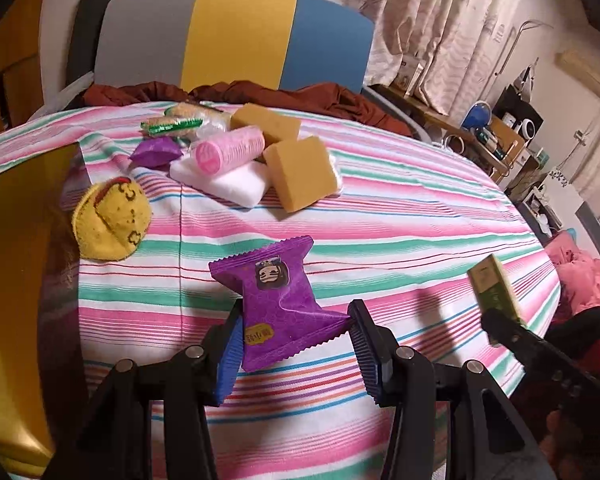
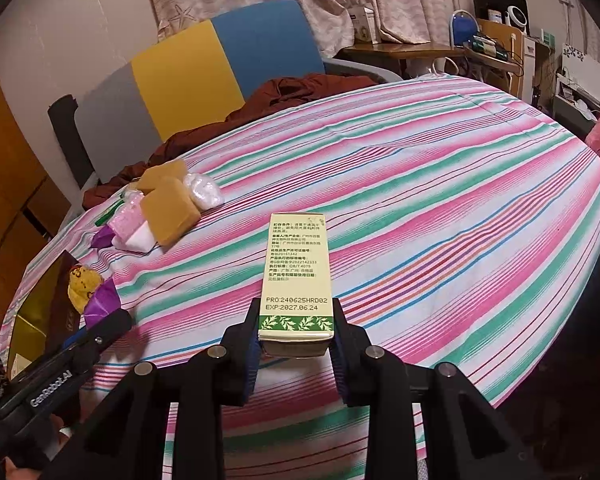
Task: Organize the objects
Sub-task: 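Carry the purple packet and green box over the gold tray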
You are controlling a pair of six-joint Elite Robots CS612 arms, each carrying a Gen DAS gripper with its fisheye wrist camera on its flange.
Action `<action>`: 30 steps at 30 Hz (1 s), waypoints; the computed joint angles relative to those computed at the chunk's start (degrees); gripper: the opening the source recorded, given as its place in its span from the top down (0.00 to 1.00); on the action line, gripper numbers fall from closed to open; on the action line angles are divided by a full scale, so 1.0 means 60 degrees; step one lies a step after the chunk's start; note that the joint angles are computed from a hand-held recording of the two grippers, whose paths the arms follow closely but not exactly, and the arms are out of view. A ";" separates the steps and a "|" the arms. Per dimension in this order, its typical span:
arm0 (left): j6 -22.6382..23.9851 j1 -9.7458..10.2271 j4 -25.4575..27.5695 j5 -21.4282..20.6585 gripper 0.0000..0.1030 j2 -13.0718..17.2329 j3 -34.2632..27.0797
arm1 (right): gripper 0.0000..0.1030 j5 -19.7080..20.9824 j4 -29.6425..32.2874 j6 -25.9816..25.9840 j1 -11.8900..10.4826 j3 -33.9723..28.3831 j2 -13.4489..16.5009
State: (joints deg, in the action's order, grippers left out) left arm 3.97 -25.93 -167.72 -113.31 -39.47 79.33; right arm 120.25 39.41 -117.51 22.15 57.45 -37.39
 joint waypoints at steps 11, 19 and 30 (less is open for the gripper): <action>-0.0603 0.0526 -0.0520 -0.0550 0.51 -0.0247 0.0095 | 0.71 -0.0192 -0.0369 -0.0833 0.0211 -0.0721 0.0211; -0.1190 0.0926 -0.0704 -0.0511 0.51 -0.0278 0.0055 | 0.71 -0.0767 -0.0634 -0.1704 0.0355 -0.1591 0.0494; -0.1927 0.1520 -0.1069 -0.0056 0.51 -0.0134 -0.0287 | 0.71 -0.1988 -0.0140 -0.3456 0.0616 -0.4409 0.1725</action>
